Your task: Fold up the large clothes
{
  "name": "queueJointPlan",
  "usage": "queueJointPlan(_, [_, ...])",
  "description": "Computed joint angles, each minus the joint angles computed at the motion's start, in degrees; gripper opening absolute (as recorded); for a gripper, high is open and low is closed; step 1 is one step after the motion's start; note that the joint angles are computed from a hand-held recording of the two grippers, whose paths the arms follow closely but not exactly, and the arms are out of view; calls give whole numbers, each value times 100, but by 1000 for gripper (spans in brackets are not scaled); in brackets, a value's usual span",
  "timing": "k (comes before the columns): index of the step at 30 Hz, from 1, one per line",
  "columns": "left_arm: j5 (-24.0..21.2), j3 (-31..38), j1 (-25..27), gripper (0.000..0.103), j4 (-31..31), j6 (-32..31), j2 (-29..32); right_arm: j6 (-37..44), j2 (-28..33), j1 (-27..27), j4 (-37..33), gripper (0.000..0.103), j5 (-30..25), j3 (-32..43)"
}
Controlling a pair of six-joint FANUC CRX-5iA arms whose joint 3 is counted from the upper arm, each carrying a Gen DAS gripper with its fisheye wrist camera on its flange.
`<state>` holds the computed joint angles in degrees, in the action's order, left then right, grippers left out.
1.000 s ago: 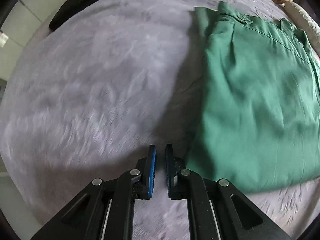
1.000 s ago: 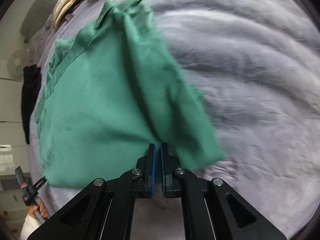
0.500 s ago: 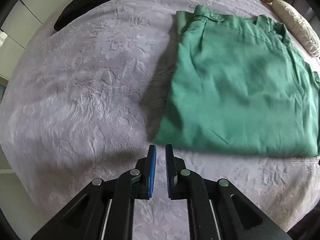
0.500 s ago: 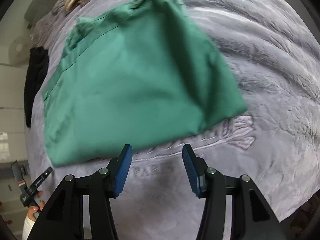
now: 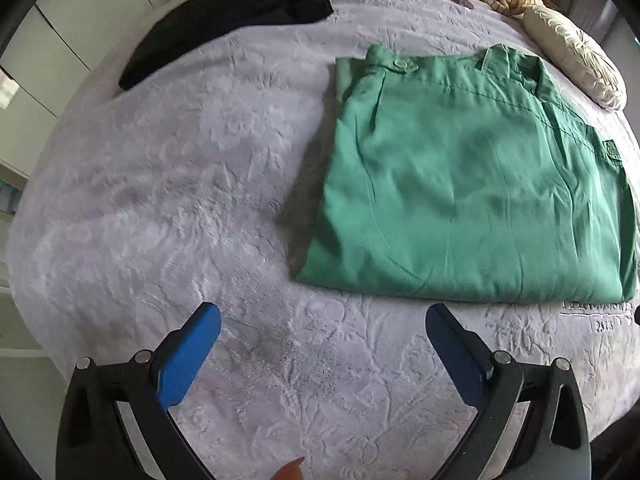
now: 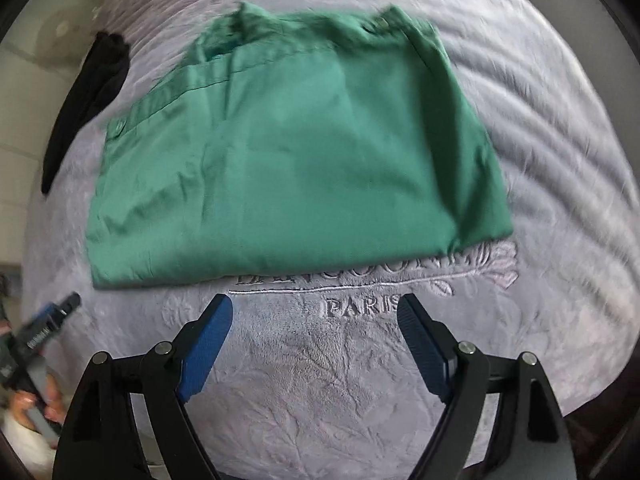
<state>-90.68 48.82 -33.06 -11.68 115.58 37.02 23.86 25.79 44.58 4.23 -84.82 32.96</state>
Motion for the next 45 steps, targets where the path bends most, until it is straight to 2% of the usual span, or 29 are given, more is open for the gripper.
queueJointPlan(3, [136,-26,54,103,182,3,13,110,255,151,347,88,-432,375])
queueJointPlan(6, [1,227,-14,103,152,-239,151,288,485,290,708,88,-808,704])
queueJointPlan(12, [-12,501,-116,103,198,-418,294,494,668,347,753,88,-1068,1057])
queueJointPlan(15, [38,533,-178,103,175,-516,289,492,679,354,725,88,-1080,1093])
queueJointPlan(27, [-464,1018,-359,103,162,-574,368,658,956,342,653,88,-1367,1532])
queueJointPlan(39, [-653,990,-308,103,85,-605,402,837,1394,320,502,88,-1759,2190])
queueJointPlan(41, [-750,1033,-308,103,28,-630,438,813,1413,297,400,88,-1736,2229])
queueJointPlan(45, [-887,1052,-278,103,-5,-636,479,432,1122,164,-104,88,-1264,1782])
